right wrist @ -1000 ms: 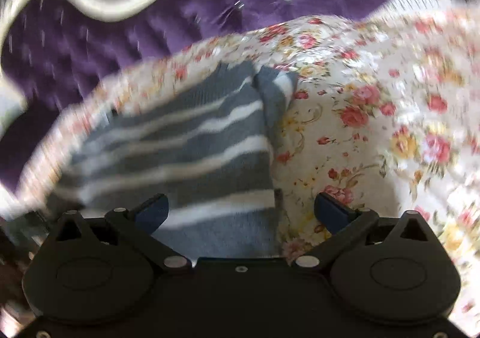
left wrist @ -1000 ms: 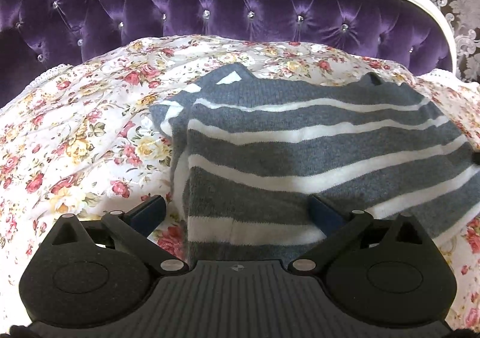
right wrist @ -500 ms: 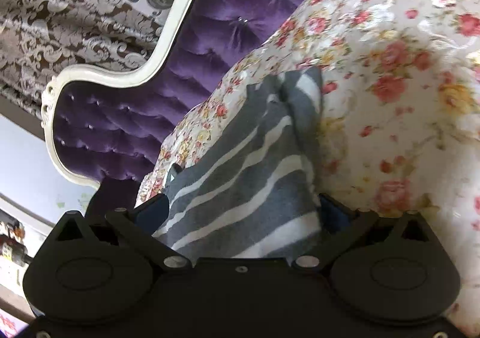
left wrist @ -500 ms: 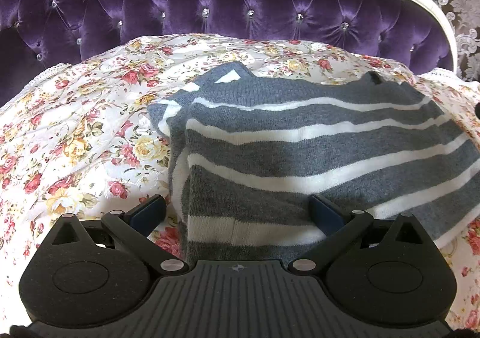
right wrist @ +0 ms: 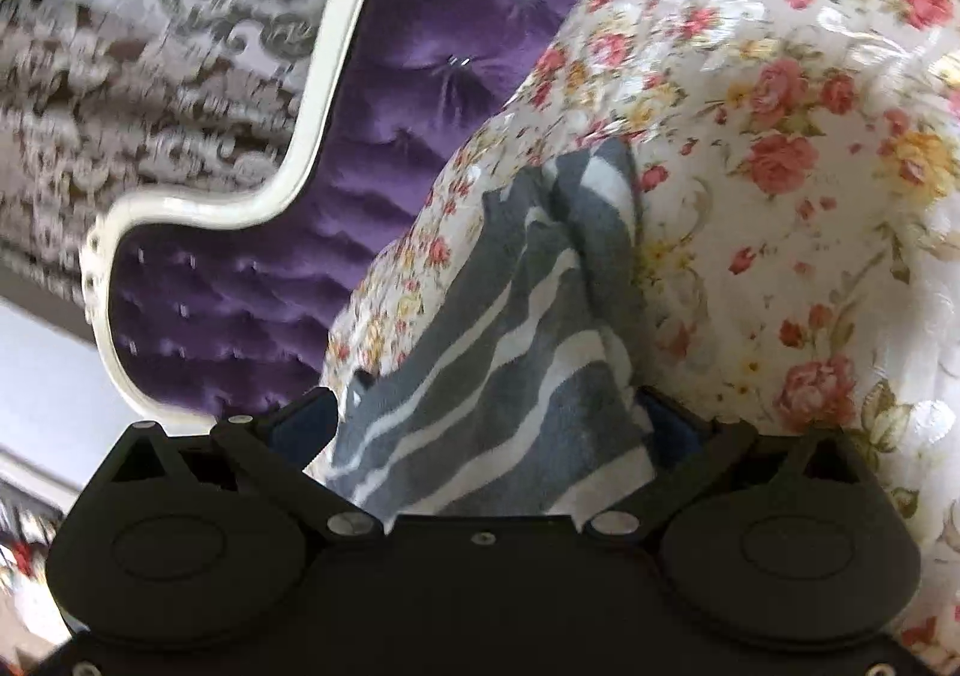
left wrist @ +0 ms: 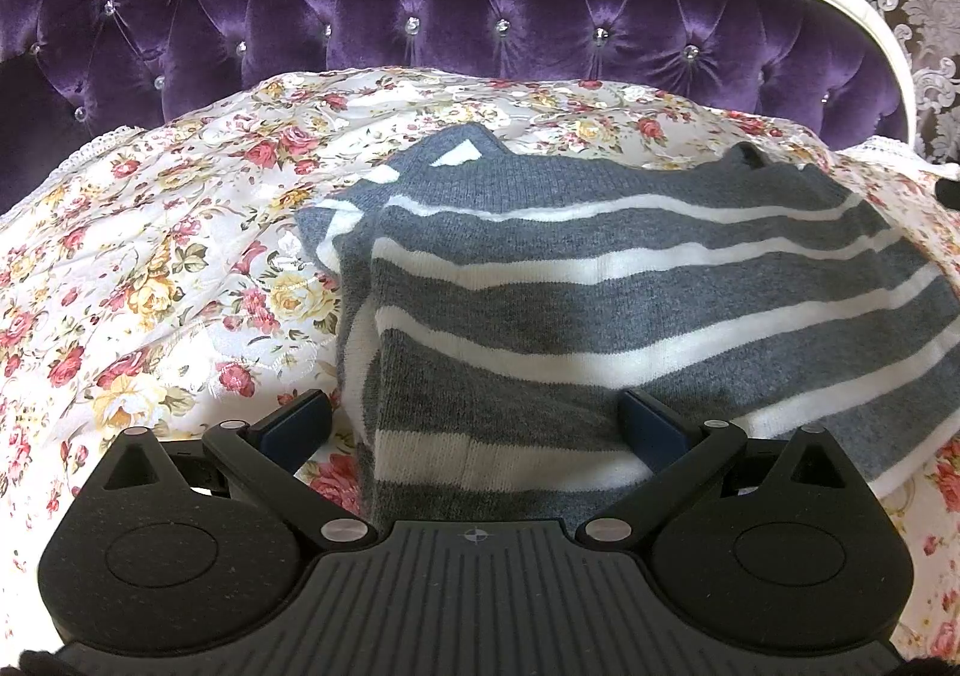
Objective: Fold small clothes
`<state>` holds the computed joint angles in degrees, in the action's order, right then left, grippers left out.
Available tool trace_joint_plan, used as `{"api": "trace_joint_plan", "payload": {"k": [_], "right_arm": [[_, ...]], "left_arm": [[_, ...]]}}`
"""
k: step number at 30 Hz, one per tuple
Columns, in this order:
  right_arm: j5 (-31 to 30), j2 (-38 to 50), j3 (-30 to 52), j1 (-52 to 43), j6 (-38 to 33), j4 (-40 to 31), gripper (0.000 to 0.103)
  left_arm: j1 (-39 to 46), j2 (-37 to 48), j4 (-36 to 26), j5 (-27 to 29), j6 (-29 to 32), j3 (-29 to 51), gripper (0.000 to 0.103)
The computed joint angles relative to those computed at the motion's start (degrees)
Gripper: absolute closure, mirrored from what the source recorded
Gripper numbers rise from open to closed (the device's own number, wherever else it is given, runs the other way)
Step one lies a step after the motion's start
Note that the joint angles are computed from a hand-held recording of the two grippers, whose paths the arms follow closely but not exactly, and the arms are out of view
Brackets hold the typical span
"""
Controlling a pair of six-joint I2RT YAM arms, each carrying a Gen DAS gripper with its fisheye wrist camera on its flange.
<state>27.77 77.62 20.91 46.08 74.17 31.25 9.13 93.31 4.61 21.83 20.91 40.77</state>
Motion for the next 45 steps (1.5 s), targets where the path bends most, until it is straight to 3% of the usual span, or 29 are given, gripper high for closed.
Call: {"api": "trace_joint_plan", "payload": {"k": [7, 9, 11, 13, 16, 20, 23, 30, 37, 39, 41, 45], "right_arm": [[1.3, 1.0, 2.0, 0.5, -0.6, -2.0, 0.000], [1.4, 0.6, 2.4, 0.6, -0.5, -3.6, 0.007], [0.8, 0.7, 2.9, 0.3, 0.8, -5.3, 0.044], [0.4, 1.4, 2.9, 0.0, 3.2, -6.4, 0.066], [1.0, 0.9, 3.8, 0.3, 3.1, -9.3, 0.068], [2.6, 0.0, 5.3, 1.3, 1.9, -12.5, 0.068], [2.6, -0.4, 5.3, 1.4, 2.1, -13.0, 0.068], [3.5, -0.3, 6.6, 1.9, 1.8, -14.5, 0.068], [4.6, -1.0, 7.8, 2.3, 0.5, -16.8, 0.068], [4.6, -1.0, 8.0, 2.3, 0.3, -17.1, 0.068], [4.7, -0.8, 8.4, 2.3, -0.1, -17.6, 0.068], [5.7, -0.6, 9.4, 2.9, -0.6, -19.2, 0.068]], "left_arm": [[0.0, 0.0, 0.1, 0.0, 0.1, -0.1, 0.000], [0.0, 0.1, 0.2, -0.2, 0.1, 0.0, 0.000], [0.0, 0.2, 0.1, -0.3, 0.1, 0.1, 0.000], [-0.1, 0.3, 0.0, -0.4, 0.2, 0.2, 0.000], [-0.1, 0.4, -1.4, -0.4, 0.5, 1.0, 0.000], [0.2, 1.4, -11.9, -0.1, 1.5, 7.8, 0.001], [0.0, -0.7, -16.5, -0.8, -1.1, 10.3, 0.011], [-7.0, -3.5, -18.4, -0.9, -5.8, 13.4, 0.011], [-16.1, 3.9, -16.5, -11.2, -6.7, 15.8, 0.010], [-16.9, 5.1, -11.8, -13.2, -5.8, 13.7, 0.006], [-16.8, 4.3, -8.6, -13.5, -5.2, 11.3, 0.003], [-14.8, 4.0, -10.7, -10.1, -6.1, 12.8, 0.010]]}}
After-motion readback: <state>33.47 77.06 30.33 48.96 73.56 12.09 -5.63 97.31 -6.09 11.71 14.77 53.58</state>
